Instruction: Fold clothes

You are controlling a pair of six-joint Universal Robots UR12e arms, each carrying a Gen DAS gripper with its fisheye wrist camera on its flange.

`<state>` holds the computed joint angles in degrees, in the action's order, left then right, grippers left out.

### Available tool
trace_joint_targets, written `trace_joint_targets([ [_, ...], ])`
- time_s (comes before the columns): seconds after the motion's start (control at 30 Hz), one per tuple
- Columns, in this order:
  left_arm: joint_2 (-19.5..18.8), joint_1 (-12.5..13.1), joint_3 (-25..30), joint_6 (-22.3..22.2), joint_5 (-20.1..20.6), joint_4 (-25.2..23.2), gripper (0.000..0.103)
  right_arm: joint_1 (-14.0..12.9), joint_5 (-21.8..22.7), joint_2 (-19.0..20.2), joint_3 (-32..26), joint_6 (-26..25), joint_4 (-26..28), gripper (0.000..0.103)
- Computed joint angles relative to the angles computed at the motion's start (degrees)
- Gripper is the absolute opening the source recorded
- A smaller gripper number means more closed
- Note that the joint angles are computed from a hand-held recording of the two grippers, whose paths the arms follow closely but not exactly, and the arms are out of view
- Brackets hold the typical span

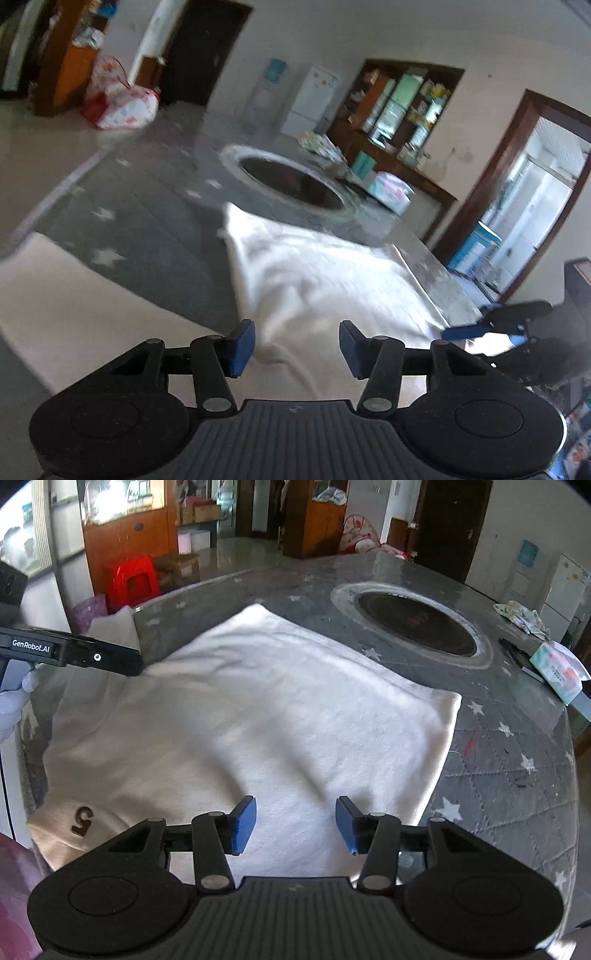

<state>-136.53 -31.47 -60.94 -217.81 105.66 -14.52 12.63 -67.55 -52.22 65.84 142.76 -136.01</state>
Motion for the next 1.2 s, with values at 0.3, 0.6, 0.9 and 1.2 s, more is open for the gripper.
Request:
trace_joint_targets([
  [0.3, 4.6, -1.3, -5.9, -16.7, 24.0, -11.9, 0.057, -0.5, 0.9, -1.3, 3.4, 3.9, -4.5, 0.053],
  [0.6, 5.5, -0.4, -6.6, -24.0, 28.7, -21.2, 0.055, -1.4, 0.4, -2.6, 6.0, 9.1, -11.2, 0.054],
  [0.9, 5.2, -0.6, -6.4, -23.8, 31.5, -22.5, 0.005, -3.2, -5.0, -3.8, 9.0, 19.3, -17.7, 0.054],
  [1.2, 7.0, -1.4, -8.2, -28.8, 35.8, -27.8, 0.004, -5.1, -12.6, -4.7, 12.2, 28.4, -20.2, 0.054],
])
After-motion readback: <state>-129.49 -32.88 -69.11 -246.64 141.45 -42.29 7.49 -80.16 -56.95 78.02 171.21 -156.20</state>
